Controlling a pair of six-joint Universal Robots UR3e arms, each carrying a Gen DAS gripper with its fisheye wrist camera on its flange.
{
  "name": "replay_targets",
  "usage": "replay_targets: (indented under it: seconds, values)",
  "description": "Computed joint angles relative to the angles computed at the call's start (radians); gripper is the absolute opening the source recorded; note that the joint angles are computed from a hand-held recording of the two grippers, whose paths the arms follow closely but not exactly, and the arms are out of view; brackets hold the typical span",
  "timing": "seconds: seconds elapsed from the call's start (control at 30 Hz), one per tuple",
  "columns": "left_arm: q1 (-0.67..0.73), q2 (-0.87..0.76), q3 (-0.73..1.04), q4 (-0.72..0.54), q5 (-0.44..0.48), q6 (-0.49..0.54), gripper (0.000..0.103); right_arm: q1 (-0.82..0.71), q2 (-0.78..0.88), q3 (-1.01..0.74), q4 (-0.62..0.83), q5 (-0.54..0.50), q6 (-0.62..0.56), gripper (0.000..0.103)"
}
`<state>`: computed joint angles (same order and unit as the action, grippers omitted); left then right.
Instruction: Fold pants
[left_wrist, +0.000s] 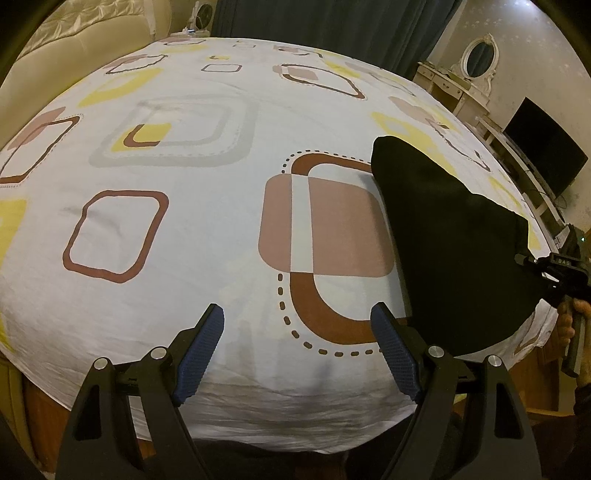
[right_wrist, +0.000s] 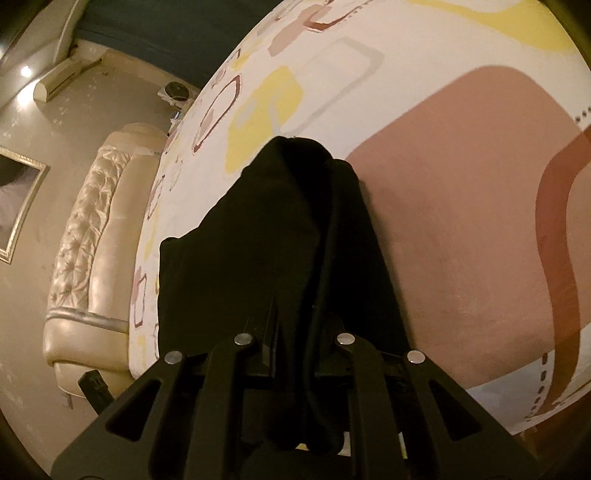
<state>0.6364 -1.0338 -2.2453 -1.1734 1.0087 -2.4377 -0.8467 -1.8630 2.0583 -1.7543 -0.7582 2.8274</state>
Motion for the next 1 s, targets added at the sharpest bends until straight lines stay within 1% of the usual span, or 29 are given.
replay_targets:
  seconds: [0.2, 0.3, 0.47, 0.6, 0.73, 0.8, 0.83, 0.87, 0.9, 0.93, 0.97, 1.0]
  values:
    - [-0.004, -0.004, -0.001, 0.003, 0.004, -0.001, 0.081, -0.035, -0.005, 0.048, 0.014, 0.055, -0.014, 0.012]
    - [-0.005, 0.0, -0.004, 0.002, 0.006, 0.0, 0.081, -0.075, -0.014, 0.071, 0.06, 0.094, -0.058, 0.012]
    - [-0.001, 0.006, -0.008, -0.007, 0.007, 0.01, 0.081, -0.132, -0.054, 0.103, 0.127, 0.128, -0.112, 0.014]
    - [-0.004, 0.007, -0.012, -0.007, 0.007, 0.013, 0.081, -0.189, -0.101, 0.128, 0.203, 0.138, -0.173, 0.014]
    - [-0.004, 0.014, -0.012, -0.03, -0.002, 0.026, 0.081, -0.281, -0.159, 0.14, 0.357, 0.134, -0.29, 0.015]
    - [0.001, 0.013, -0.001, -0.077, -0.02, 0.053, 0.081, -0.327, -0.202, 0.129, 0.443, 0.122, -0.339, 0.022]
    - [0.004, 0.009, 0.009, -0.104, -0.032, 0.065, 0.081, -0.355, -0.217, 0.118, 0.496, 0.122, -0.371, 0.027]
    - [0.01, 0.004, 0.02, -0.141, -0.046, 0.082, 0.081, -0.406, -0.248, 0.101, 0.594, 0.123, -0.432, 0.038]
    - [0.021, 0.001, 0.033, -0.191, -0.064, 0.104, 0.081, -0.434, -0.27, 0.094, 0.635, 0.121, -0.456, 0.046]
    - [0.033, -0.008, 0.05, -0.255, -0.088, 0.133, 0.081, -0.467, -0.305, 0.088, 0.665, 0.11, -0.469, 0.067]
    - [0.039, -0.018, 0.065, -0.308, -0.107, 0.155, 0.081, -0.503, -0.338, 0.078, 0.701, 0.096, -0.495, 0.072]
    - [0.04, -0.033, 0.079, -0.35, -0.122, 0.172, 0.083, -0.528, -0.34, 0.063, 0.747, 0.085, -0.54, 0.072]
